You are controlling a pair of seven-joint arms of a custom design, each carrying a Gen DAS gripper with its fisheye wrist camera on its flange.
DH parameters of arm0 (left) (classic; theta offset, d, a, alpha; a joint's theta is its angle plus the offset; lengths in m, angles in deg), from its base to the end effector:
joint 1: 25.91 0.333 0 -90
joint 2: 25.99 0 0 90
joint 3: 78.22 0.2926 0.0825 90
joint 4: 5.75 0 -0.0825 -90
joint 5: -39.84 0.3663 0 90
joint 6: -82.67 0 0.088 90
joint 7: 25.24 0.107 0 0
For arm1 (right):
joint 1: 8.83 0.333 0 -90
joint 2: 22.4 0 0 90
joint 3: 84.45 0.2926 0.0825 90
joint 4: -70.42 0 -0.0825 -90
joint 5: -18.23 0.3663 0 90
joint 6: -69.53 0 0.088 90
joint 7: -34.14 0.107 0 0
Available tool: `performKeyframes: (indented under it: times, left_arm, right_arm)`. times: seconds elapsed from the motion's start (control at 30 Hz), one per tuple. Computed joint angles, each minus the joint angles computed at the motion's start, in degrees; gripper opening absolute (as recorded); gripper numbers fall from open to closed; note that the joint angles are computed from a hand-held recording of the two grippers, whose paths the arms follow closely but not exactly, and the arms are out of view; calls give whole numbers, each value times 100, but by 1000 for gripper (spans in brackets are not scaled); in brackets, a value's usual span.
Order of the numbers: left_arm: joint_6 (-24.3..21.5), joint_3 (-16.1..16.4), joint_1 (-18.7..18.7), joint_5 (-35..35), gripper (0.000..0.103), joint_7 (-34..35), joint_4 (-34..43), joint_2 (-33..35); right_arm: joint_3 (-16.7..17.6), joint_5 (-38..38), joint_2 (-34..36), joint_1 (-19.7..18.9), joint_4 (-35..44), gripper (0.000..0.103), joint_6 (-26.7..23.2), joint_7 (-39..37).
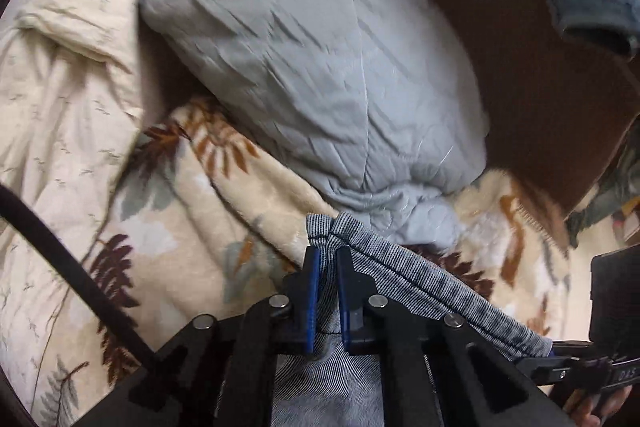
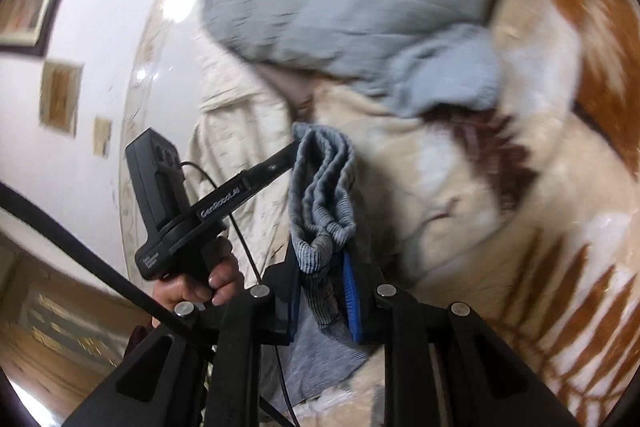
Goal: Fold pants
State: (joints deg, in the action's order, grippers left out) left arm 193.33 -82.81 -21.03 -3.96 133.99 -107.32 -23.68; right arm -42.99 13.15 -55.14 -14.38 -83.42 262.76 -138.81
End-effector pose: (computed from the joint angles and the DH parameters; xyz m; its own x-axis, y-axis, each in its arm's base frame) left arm 0.5745 -0.0442 0.5373 -0.8451 -0.4879 0.2185 -0.5019 0.5836 -0.6383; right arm 0.3234 0.2776 0.4908 -0.2117 -0.4662 -0.8590 -0.4916 0.8104 -0.3187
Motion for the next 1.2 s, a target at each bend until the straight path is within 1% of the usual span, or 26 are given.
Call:
performKeyframes:
  times: [0.1,0.13,0.2,0.3,0.33,0.4,0.5,0.57,0.6,0.67,0.7,0.77,0.83,0.87,0.9,0.93,0.97,1.0,1.03,1.1,1.17,1.2]
  left_arm:
    - [-331,220,264,-410,9,239,1,-96]
    - [-306,231,295,-518,9,296,-137,-178]
    - [-518,380,470,-733,9,426,-129,-182]
    - [-787,569,755,-889,9,647,-119,-119]
    - [-829,605,840,-892,9,717,-132,-91]
    - [-956,677,1020,-825,9,779,-46,44]
    - [-963,731,1264,-736,9,813,-35,181]
    - [-917,784,1444,-622,9,711,60,339]
    - [-951,819,1554,-570,9,614,165,466]
    - [-912,826,1721,-452,9,499,244,579]
    - [-889,836,1807,-406,9,460,263,611]
    - [-923,836,1956,-382,9,438,275,629]
    - [-945,851,2077,-372,9,451,187,550]
    - [-1004,862,2125,-370,9,448,127,486]
    - [-1023,868,2149,-353,9,483,7,365]
    - [-1036,881,2160,-333,9,542,-105,247]
    - [-1087,898,2160,-306,9,590,-219,110]
    - [-1170,924,2154,-272,9,643,-343,-42]
    - [-1260,947,2132,-252,9,733,-565,-272]
    - [-1318,1022,2057,-264,9,882,-943,-655]
    - [-1440,1094,1947,-282,10,871,-1334,-1042]
    - [-1463,1116,1883,-262,10,867,-1529,-1226]
  right_arm:
    - [218,-188,66,-185,385,19,-153,-183]
    - [308,-278,165,-248,573,19,-224,-246]
    - [380,-429,343,-265,809,18,-294,-309]
    - [602,-762,671,-356,1289,18,-577,-460]
    - [692,-945,829,-386,1516,18,-770,-543]
    - [813,-1252,1184,-399,1857,18,-964,-641]
    - [731,-1593,1773,-76,2257,18,-1309,-853]
    - [766,-1823,2346,113,2638,18,-1621,-1038]
    - [677,-1798,2721,362,2871,18,-1822,-1338]
    - [677,-1977,3256,599,3267,18,-2233,-1521]
    - [670,-1875,3490,721,3437,21,-2422,-1759]
    - [862,-1157,4075,806,3850,29,-2860,-2800]
    - [945,-747,4307,840,4024,39,-3024,-3279]
    - [1113,-343,4295,689,3968,39,-2875,-3655]
    - [1482,337,4253,345,3832,41,-2605,-4251]
    - [1765,871,4160,64,3679,41,-2340,-4658]
    - [1953,1308,4010,-156,3528,42,-2131,-4951]
    - [2027,1653,3806,-267,3389,44,-1982,-5114]
    - [1989,1930,3521,-298,3234,45,-1883,-5159]
    - [1751,2425,2878,-208,2801,45,-1525,-5032]
    - [1455,2712,2619,13,2540,45,-1229,-4874]
    - [1510,2738,2464,-95,2396,45,-1084,-4623]
